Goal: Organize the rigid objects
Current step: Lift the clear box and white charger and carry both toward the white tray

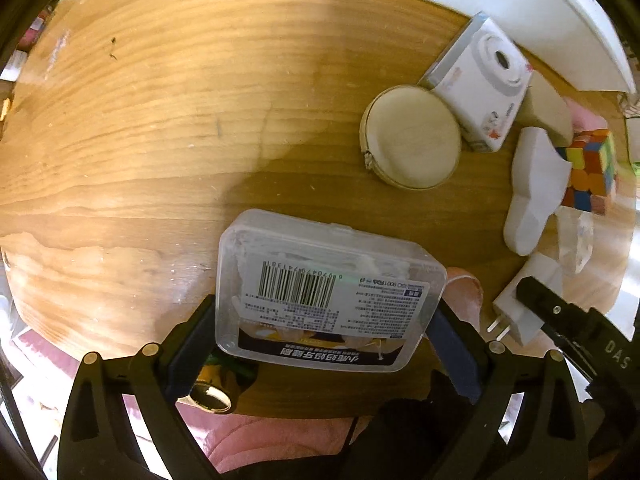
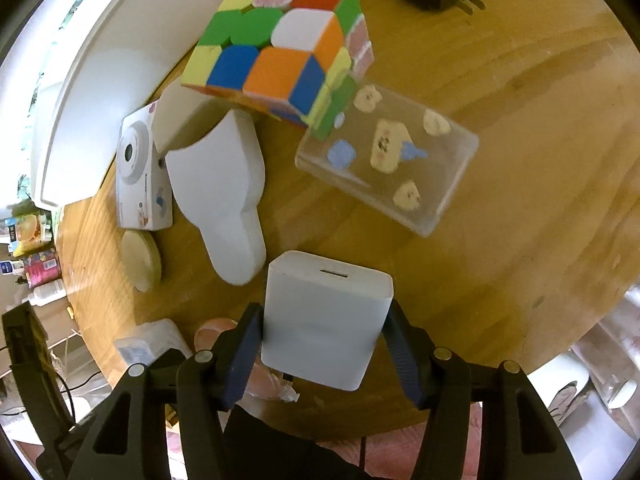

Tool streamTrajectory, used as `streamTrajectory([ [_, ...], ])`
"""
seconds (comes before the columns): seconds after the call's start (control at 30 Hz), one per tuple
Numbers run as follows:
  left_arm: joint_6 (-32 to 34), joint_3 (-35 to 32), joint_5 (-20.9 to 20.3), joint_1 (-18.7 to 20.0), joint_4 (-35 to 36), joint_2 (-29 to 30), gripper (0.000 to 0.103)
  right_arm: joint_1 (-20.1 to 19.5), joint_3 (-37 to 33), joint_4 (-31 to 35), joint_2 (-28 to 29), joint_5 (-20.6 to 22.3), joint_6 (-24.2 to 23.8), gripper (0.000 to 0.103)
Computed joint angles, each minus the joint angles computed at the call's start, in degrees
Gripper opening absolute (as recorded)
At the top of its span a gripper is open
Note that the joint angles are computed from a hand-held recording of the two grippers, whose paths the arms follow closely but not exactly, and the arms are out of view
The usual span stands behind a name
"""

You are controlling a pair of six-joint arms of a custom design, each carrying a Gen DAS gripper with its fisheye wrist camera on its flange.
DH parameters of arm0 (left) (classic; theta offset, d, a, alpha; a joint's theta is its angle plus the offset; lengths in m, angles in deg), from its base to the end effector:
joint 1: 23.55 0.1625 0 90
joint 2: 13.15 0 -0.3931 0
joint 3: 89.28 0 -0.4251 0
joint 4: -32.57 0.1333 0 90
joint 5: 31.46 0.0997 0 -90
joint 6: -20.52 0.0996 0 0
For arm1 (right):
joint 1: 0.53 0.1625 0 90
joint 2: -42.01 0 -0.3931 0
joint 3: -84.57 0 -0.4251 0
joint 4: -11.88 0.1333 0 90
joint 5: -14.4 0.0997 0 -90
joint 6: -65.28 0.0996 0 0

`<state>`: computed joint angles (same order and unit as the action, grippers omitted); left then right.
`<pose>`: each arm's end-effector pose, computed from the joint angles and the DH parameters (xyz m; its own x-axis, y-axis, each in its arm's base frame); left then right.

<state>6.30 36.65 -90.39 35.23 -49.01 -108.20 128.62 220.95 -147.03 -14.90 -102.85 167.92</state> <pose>-0.0252 -0.3979 0.2067 -0.6443 0.5388 -0.5427 0.2505 0.8192 0.5159 0.3042 -0.2347 -0.0314 -0.4663 0.8809 0.0803 0.7568 0.4444 -0.4793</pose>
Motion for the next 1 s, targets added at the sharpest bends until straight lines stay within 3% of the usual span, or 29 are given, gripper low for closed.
streamTrajectory([
  [0.13, 1.72, 1.24, -0.14, -1.85, -0.38, -3.91, 0.098, 2.29, -1.31, 0.93, 1.28, -1.59, 1.80, 0.060],
  [0.4, 6.35, 5.38, -1.90, -9.74, -3.84, -15.41, 0.098, 8.05, -6.68, 7.98, 3.50, -7.49, 5.66, 0.060],
  [0.57, 9.54, 6.86, -3.25, -14.57, -7.14, -21.88, 0.098, 12.43, -9.48, 16.84, 2.02, -11.95, 9.17, 0.060],
  [0.7, 11.55, 6.70, -3.49, -16.77, -10.82, -23.38, 0.098, 15.76, -11.82, 24.34, 0.94, -16.54, 11.08, 0.060],
  [1.0, 15.75, 5.43, -1.48, -17.41, -19.71, -22.15, 0.098, 20.17, -18.96, 44.46, 0.72, -29.29, 14.56, 0.060],
])
